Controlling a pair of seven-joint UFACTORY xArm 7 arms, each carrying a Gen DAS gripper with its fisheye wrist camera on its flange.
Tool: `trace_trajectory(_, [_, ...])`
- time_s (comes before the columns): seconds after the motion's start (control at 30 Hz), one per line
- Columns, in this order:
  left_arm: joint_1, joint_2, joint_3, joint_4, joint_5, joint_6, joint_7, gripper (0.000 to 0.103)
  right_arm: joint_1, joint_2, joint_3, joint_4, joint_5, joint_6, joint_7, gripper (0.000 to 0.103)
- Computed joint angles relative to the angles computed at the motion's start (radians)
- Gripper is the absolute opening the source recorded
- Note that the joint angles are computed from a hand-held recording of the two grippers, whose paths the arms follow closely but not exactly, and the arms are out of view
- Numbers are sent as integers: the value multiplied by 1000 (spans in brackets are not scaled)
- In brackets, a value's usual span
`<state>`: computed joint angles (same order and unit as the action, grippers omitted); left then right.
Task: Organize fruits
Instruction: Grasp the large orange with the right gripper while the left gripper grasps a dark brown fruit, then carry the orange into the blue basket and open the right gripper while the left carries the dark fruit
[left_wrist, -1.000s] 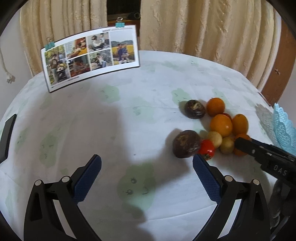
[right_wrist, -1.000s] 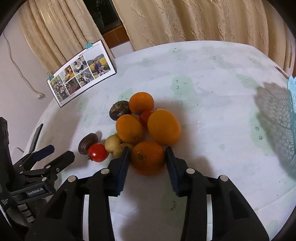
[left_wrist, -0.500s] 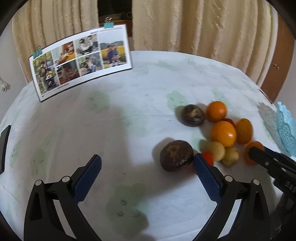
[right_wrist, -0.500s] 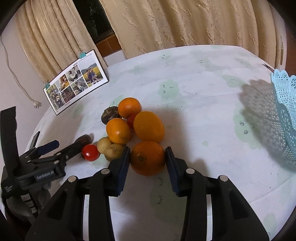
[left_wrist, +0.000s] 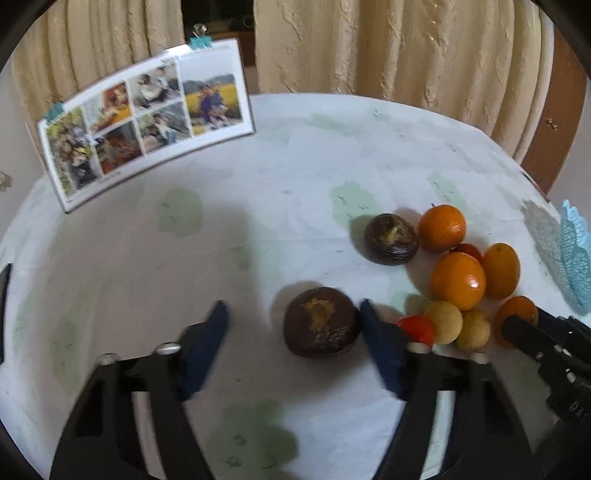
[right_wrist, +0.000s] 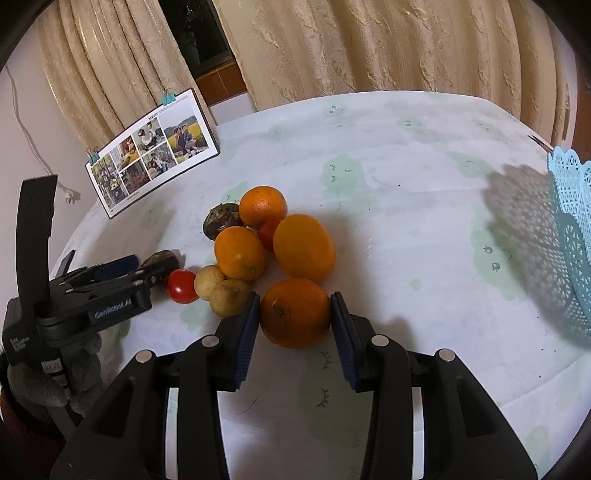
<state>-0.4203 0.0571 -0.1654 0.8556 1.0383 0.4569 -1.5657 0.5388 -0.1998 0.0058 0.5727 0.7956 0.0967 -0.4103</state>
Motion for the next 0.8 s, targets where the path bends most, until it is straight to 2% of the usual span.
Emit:
trace_trajectory(0.03, [0,5,1,0,15,-16,-8,53,2,-2,-1,-1,4,-1,-3,40])
trace_trajectory(0.07, [-5,6,-1,4,32,-6,-16,42,6,-3,-4,-2,10,-3,-8,40])
trace_trajectory(0.1, [-8,5,-2,4,41,-11,-14,40,11,-5,-7,-3,18,-7,-15,40])
trace_trajectory(0.2, [-11,-3,-4,-1,58,-18,-33,40,46,-20,-23,-14,58,-40,-55,40])
trace_trajectory(0.3, [-19,-24,-16,-5,82,20,-56,39,77,-40,-41,-30,69,-69,-62,40])
trace_trajectory(0.37, [-22,-44,-27,-9,95,40,-75,40,127,-69,-85,-49,98,-97,-81,40])
trace_trajectory(0.43, [-23,-61,-39,-12,101,56,-84,40,158,-103,-122,-75,99,-126,-72,40])
trace_trajectory(0.5, [-23,-71,-51,-9,98,67,-83,40,148,-137,-126,-99,78,-144,-38,40])
trace_trajectory(0.6, [-27,-76,-67,5,95,76,-81,40,49,-202,-66,-149,24,-172,32,40])
trace_trajectory(0.73, [-43,-67,-83,40,96,87,-69,40,-181,-300,83,-215,-46,-185,134,40])
trace_trajectory(0.8, [-56,-58,-89,61,99,95,-62,40,-273,-340,128,-238,-74,-181,174,40])
